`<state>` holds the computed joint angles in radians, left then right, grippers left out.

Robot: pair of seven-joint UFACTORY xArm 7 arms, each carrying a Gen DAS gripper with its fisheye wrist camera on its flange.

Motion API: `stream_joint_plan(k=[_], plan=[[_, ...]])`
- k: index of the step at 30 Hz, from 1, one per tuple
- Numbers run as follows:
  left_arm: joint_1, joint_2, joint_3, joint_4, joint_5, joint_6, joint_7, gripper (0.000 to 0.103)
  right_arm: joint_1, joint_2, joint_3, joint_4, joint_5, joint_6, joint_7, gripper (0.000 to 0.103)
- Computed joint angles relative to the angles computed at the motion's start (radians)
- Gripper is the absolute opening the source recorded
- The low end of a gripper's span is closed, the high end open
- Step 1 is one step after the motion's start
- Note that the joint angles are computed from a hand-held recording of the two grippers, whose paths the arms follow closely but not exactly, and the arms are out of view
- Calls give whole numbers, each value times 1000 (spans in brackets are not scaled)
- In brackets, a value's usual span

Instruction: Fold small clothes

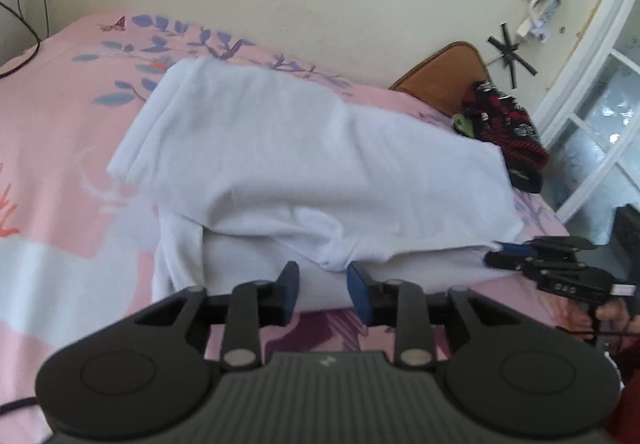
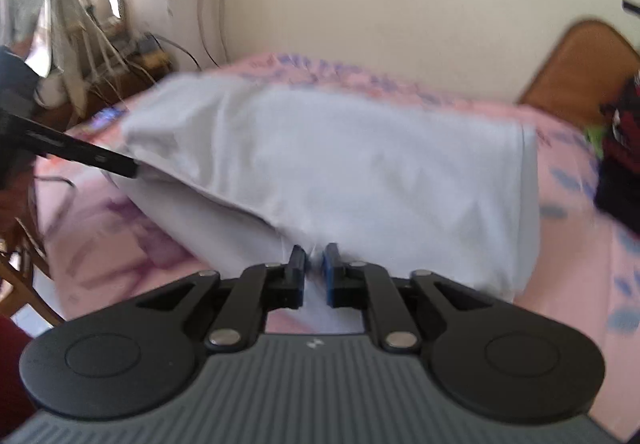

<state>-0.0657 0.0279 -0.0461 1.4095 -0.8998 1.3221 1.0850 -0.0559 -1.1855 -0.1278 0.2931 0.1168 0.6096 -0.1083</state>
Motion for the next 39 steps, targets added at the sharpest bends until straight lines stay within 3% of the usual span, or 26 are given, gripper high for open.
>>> stream_joint_plan(k=[2, 4, 7, 10, 11, 13, 15, 17, 18, 19, 20, 22, 25, 27, 28, 29, 31, 35, 39], plan=[[17, -9, 14, 16, -55, 16, 39, 41, 15, -19, -31, 15, 21, 22, -6, 26], [31, -13, 25, 47, -136, -1, 69, 44, 21, -55, -55, 30, 34, -9, -28, 32], [33, 29, 14, 127, -222, -36, 72, 42, -1, 16, -48, 75, 39, -173, -18, 42], [-4, 85, -34, 181, -237, -130, 60, 35, 18, 230, -47, 172, 64, -339, 28, 47], [-18, 112, -51, 201, -227, -143, 38, 28, 35, 275, -50, 187, 71, -380, 36, 53], [-48, 186, -85, 268, -177, -151, -27, 23, 121, 415, -104, 255, 106, -440, 34, 55], [-80, 212, -112, 269, -105, -202, -62, 22, 179, 519, -156, 329, 148, -378, 28, 55], [-128, 216, -127, 236, 10, -325, -60, 17, 105, 575, -102, 333, 102, -325, 49, 52], [-171, 218, -113, 210, 77, -405, -50, 6, 32, 594, -58, 323, 39, -303, 69, 51], [-171, 226, -117, 191, 102, -444, -26, 6, 1, 589, -56, 285, 17, -315, 64, 36], [-130, 238, -156, 193, 85, -441, -14, 6, 12, 543, -93, 235, 37, -352, 38, 26], [-117, 258, -152, 223, 72, -396, -57, 6, 7, 463, -151, 200, 124, -307, 33, 12], [-114, 243, -159, 215, 101, -405, -76, 6, -76, 355, -101, 148, 129, -259, 95, 11], [-101, 220, -159, 204, 89, -387, -90, 7, -102, 275, -87, 125, 136, -220, 137, 17], [-84, 203, -159, 194, 50, -368, -86, 10, -138, 214, -58, 99, 131, -206, 176, 28], [-67, 191, -158, 188, 1, -345, -76, 12, -175, 149, -50, 76, 117, -188, 198, 48], [-31, 173, -151, 187, -109, -254, -61, 12, -255, 32, -24, 44, 84, -137, 260, 62], [-20, 157, -138, 189, -195, -77, -45, 12, -288, -61, -76, 26, 86, -39, 355, 62], [-64, 131, -134, 139, -165, -40, -13, 12, -289, -50, -109, 24, 87, 18, 399, 62]])
